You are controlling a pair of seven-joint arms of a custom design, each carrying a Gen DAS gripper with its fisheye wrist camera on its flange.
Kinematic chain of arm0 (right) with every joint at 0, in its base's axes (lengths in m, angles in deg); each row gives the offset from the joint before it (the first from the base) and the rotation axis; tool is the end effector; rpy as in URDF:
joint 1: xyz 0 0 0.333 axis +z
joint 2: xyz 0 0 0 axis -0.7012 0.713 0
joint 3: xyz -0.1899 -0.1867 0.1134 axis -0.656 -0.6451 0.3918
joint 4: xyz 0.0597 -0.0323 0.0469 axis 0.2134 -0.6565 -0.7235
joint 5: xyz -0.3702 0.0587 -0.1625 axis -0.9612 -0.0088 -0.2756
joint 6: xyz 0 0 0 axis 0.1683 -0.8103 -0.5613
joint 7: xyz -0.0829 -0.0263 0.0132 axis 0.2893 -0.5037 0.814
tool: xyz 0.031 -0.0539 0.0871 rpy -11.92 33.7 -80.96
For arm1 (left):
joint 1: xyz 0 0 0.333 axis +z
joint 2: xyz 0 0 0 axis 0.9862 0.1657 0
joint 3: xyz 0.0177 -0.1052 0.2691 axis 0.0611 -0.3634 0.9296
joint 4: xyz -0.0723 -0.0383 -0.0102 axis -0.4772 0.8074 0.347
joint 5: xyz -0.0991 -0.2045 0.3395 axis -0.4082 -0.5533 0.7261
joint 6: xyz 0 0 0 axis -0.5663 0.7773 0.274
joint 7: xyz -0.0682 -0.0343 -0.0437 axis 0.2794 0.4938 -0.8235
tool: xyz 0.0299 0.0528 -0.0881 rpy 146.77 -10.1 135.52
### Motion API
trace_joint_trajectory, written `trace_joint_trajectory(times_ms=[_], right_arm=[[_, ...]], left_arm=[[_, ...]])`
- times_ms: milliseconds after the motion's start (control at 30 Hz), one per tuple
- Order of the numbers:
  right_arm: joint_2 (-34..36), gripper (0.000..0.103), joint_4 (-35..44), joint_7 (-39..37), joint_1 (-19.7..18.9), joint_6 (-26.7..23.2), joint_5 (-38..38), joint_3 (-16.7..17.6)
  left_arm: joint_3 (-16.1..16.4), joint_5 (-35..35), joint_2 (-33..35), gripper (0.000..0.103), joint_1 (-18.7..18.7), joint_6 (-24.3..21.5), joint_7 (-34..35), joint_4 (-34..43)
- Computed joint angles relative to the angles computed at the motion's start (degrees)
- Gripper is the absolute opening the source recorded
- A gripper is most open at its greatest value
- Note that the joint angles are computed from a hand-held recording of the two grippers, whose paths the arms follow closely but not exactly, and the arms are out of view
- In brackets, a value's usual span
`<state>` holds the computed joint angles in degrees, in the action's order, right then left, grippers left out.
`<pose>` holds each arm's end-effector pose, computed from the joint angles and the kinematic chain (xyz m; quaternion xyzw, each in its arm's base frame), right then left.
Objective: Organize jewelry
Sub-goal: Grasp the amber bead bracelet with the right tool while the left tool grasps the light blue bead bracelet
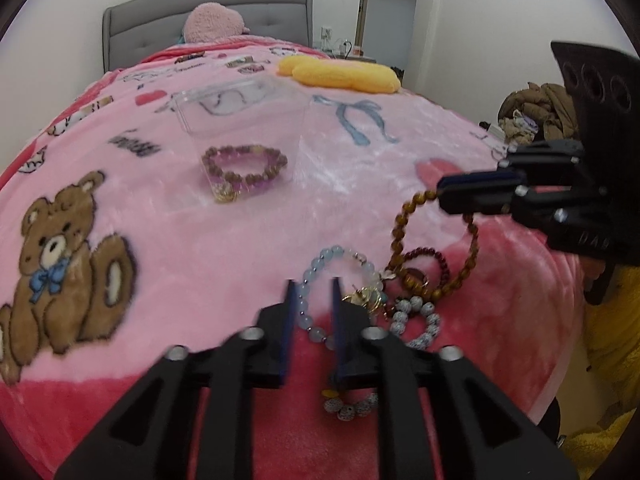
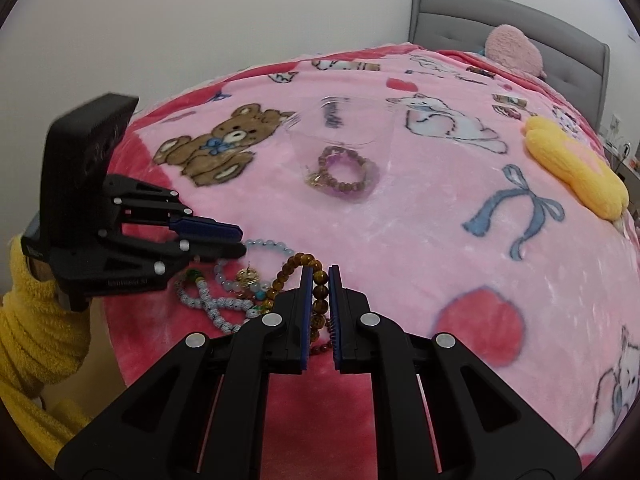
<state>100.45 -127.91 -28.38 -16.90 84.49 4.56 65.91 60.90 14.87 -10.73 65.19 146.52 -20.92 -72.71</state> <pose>0.6123 0.4697 0.5030 -0.8790 0.2645 -0.0830 0.3879 0.6037 -0.2856 0.4824 -0.6057 0.7058 -0.2993 0.2129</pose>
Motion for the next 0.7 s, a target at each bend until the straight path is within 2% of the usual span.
trace_joint_trajectory(times_ms=[300, 433, 467, 700], right_arm=[[1.33, 0.008, 2.02, 0.01, -0.84, -0.61, 1.65, 0.44], [1.68, 0.008, 2.29, 0.39, -0.83, -0.55, 1.84, 0.30], [1.67, 0.008, 2.25, 0.33, -0.87, -0.53, 1.91, 0.34], [1.39, 0.008, 1.93, -0.18, -1.31, -0.13, 2.97, 0.85]], left_arm=[[0.07, -0.76, 1.54, 0.028, -0.24, -1.86, 1.72, 1.27], [0.83, 2.29, 1.72, 0.015, -1.16, -2.36, -0.70, 1.57], [0.94, 2.63, 1.64, 0.008, -1.21, -2.32, -1.39, 1.53], [1.15, 4.94, -0.03, 0.008, -1.05, 0.12, -4.73, 0.03]])
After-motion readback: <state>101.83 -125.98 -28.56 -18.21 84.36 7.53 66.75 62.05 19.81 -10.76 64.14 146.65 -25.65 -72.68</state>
